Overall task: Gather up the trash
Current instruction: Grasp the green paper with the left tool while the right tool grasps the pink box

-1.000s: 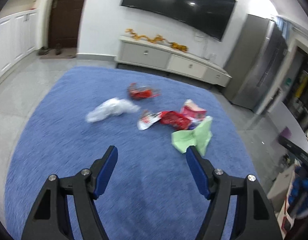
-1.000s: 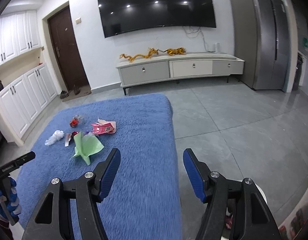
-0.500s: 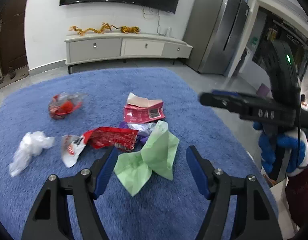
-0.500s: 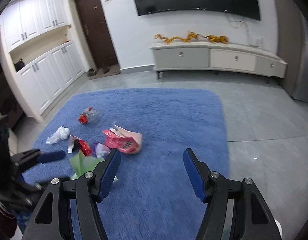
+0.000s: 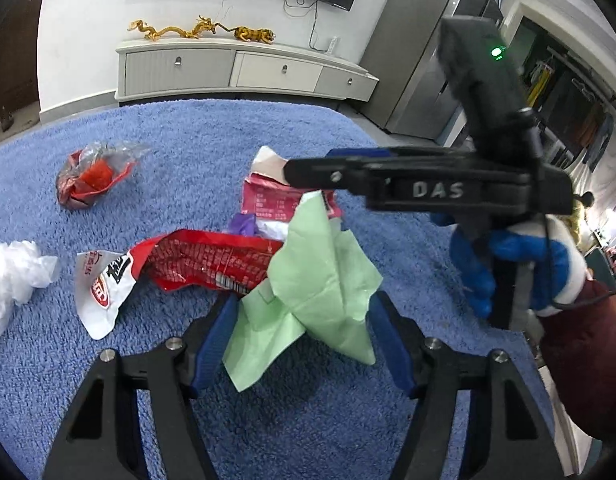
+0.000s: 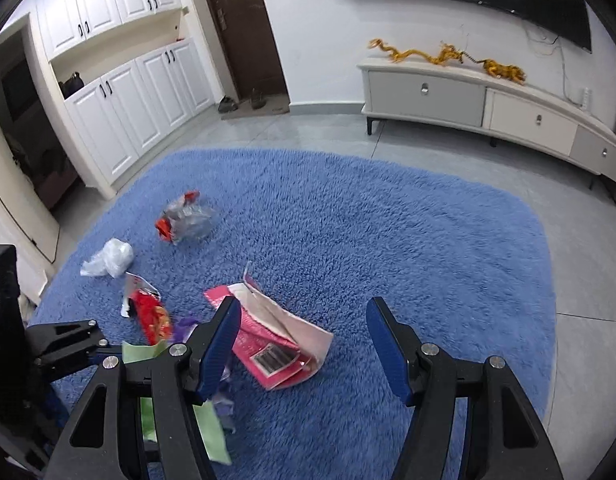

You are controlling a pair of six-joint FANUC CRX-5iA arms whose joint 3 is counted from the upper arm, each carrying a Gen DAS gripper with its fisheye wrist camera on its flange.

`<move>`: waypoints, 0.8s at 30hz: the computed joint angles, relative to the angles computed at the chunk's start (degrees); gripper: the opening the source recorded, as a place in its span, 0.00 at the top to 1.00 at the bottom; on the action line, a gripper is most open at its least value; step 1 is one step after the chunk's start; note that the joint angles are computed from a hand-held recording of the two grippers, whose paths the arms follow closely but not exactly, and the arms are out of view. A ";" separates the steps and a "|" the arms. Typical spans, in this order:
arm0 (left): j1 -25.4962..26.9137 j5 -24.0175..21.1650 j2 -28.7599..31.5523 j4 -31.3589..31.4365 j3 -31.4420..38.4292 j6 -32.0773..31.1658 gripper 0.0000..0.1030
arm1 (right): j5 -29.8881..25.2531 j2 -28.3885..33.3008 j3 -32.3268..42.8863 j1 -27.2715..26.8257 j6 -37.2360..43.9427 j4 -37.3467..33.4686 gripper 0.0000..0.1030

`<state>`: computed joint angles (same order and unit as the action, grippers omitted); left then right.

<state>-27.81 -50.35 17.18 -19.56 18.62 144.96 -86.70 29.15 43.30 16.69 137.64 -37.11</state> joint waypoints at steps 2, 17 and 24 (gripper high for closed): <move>0.27 0.82 -0.27 0.78 -0.54 -0.61 0.36 | -1.39 1.00 1.13 -0.11 -0.12 -0.41 0.39; 0.42 0.00 0.28 2.83 0.38 -4.82 0.67 | -11.54 3.86 6.17 -1.57 1.23 -4.63 0.54; -1.57 -1.06 -0.86 0.33 -0.54 -1.76 0.72 | -10.82 2.49 4.30 -1.66 1.04 -3.16 0.77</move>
<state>-29.38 -51.41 16.32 -19.23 18.08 143.19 -97.53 31.63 47.59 15.03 138.68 -40.27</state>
